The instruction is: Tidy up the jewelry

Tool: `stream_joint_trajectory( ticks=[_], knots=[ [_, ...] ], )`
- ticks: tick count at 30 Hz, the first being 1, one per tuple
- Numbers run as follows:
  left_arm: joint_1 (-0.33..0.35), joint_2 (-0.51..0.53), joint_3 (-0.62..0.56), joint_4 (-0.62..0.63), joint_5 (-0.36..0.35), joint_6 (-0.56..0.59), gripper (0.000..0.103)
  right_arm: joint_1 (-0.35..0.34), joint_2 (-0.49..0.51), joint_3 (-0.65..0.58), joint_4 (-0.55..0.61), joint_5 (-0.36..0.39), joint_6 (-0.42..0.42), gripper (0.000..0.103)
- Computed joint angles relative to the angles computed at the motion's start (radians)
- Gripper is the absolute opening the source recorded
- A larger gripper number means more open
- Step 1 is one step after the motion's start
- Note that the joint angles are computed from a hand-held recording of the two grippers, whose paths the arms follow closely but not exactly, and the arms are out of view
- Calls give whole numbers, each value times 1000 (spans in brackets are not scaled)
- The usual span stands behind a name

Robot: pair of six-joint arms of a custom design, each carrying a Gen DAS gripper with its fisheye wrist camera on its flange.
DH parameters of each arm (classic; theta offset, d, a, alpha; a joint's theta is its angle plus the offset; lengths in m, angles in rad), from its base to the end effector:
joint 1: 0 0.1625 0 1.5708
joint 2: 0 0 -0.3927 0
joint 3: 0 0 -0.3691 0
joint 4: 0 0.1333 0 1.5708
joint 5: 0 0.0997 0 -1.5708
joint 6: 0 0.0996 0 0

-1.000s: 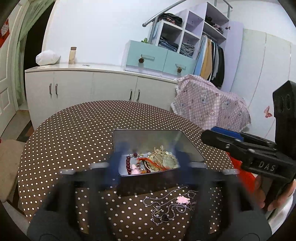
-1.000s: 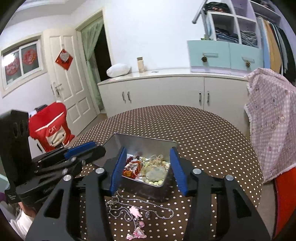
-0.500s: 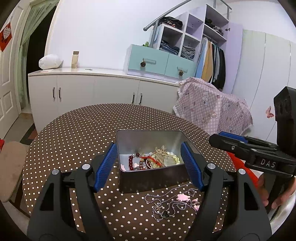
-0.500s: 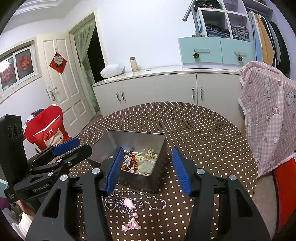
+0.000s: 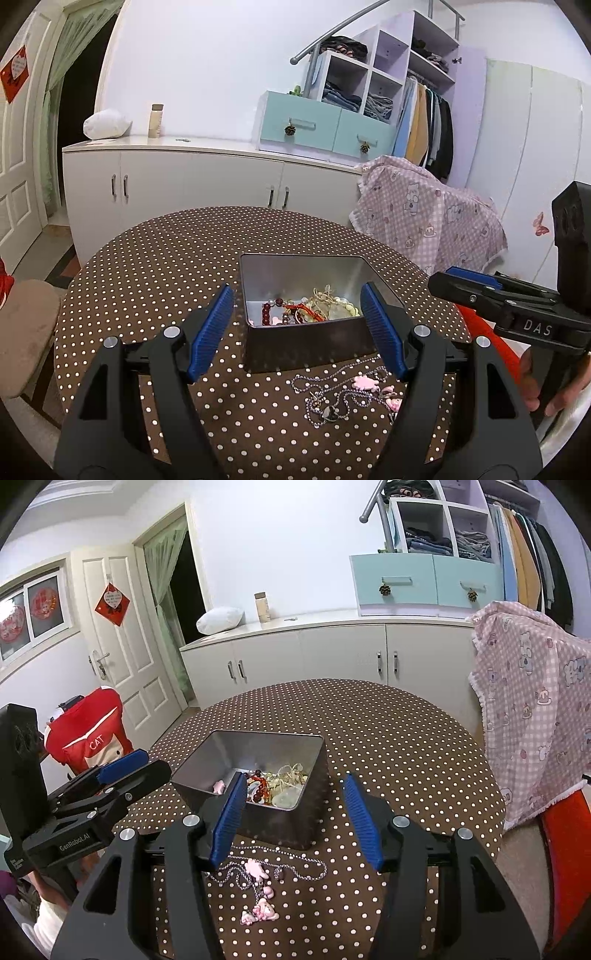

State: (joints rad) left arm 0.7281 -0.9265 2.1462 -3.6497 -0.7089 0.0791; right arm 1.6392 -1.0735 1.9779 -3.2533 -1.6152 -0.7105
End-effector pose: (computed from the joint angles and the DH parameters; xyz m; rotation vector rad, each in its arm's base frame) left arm -0.2171 -0.4734 0.1631 0.5877 2.2705 -1.3688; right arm 0.1666 -0.5462 0.2166 0.9927 -2.4828 1.0214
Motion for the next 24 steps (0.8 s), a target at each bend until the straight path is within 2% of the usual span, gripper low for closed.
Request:
stream_joint_trajectory(
  ticks=[11, 24],
  knots=[
    [-34, -25, 68, -14, 50, -29, 71, -12, -31, 65, -23, -18, -29, 54],
    [-67, -58, 166, 31, 102, -134, 71, -38, -46, 160, -41, -52, -47, 54]
  ],
)
